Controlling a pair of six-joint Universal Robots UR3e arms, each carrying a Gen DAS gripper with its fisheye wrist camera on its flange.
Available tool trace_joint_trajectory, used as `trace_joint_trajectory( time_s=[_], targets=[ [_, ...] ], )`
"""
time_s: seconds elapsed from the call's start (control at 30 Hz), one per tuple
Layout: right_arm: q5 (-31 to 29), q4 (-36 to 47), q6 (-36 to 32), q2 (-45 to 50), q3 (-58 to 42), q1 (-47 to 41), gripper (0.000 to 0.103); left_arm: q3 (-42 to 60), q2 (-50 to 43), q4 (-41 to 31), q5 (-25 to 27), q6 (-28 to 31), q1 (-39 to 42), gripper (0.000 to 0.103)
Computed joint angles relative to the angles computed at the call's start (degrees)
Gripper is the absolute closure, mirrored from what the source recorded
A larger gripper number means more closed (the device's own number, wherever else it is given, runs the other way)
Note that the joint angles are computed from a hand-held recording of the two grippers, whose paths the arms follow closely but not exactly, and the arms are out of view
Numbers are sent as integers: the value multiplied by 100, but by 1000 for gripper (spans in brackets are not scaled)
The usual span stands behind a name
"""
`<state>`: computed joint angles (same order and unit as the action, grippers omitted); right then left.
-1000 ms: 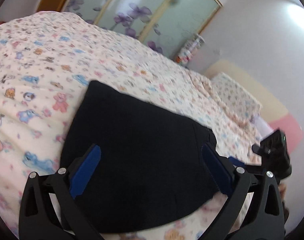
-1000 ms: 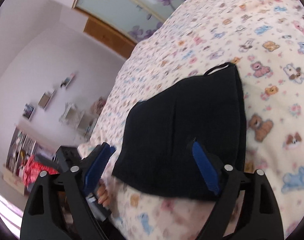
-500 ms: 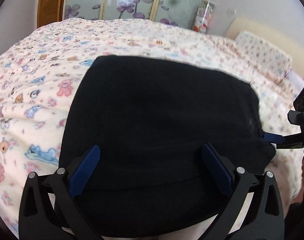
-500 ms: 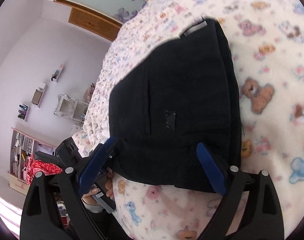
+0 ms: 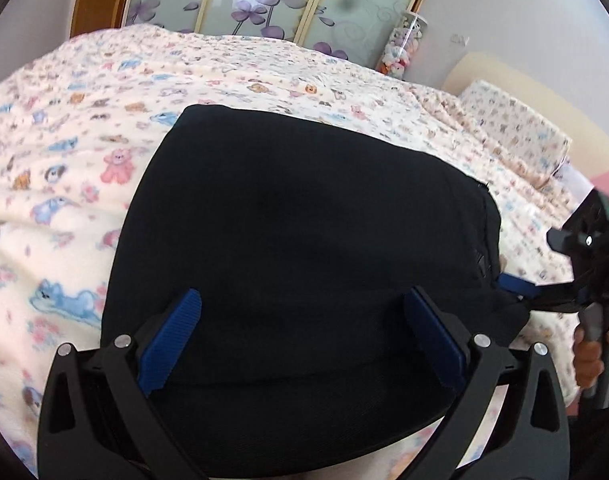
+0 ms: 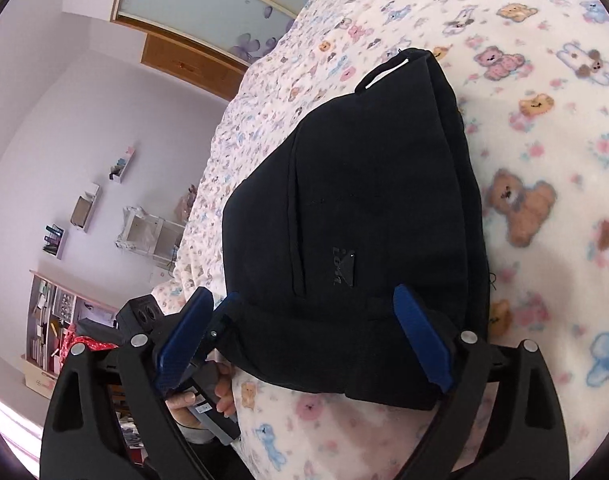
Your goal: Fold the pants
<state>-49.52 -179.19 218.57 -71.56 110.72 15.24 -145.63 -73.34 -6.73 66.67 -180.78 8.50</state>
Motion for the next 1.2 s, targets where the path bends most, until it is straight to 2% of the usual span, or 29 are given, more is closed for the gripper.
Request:
trace_joint_trajectory(
  time_s=[0.13,0.33,0.5,0.57,0.67,0.73,0.77,0.8,0.9,1.07,1.2],
  targets=[
    [-148,50,-129,-152,-52,79,9,-68,152,117,63,-31,-3,2],
    [-79,-40,-94,-70,12,5,9,134,-55,140,580,-149,-389,2],
    [81,-355,221,86,82,-89,9,167,-42,71,582,-153,-387,2],
    [17,-517,190,-74,148,-107,9,70,143,5,329,-129,-200,2],
    [-144,-930,243,-340,414,-219,9,-308,804,-223,-625,-6,507,2],
    [-258,-1002,339,-534,659,-371,9,-490,1213,-369,-1072,72,844,2],
    [-302,-955,371,-591,767,-466,9,-504,1278,-365,-1082,81,855,2],
    [-361,-892,400,-599,808,-500,9,-472,1246,-296,-945,57,761,2],
    [-513,-381,227,-502,683,-489,14,-224,710,111,-109,-16,94,2],
    [-726,271,-116,-226,275,-344,16,162,-26,425,1100,-3,-829,2],
    [-1064,652,-287,66,-85,-174,16,250,-245,559,1519,-19,-1136,2]
  ],
)
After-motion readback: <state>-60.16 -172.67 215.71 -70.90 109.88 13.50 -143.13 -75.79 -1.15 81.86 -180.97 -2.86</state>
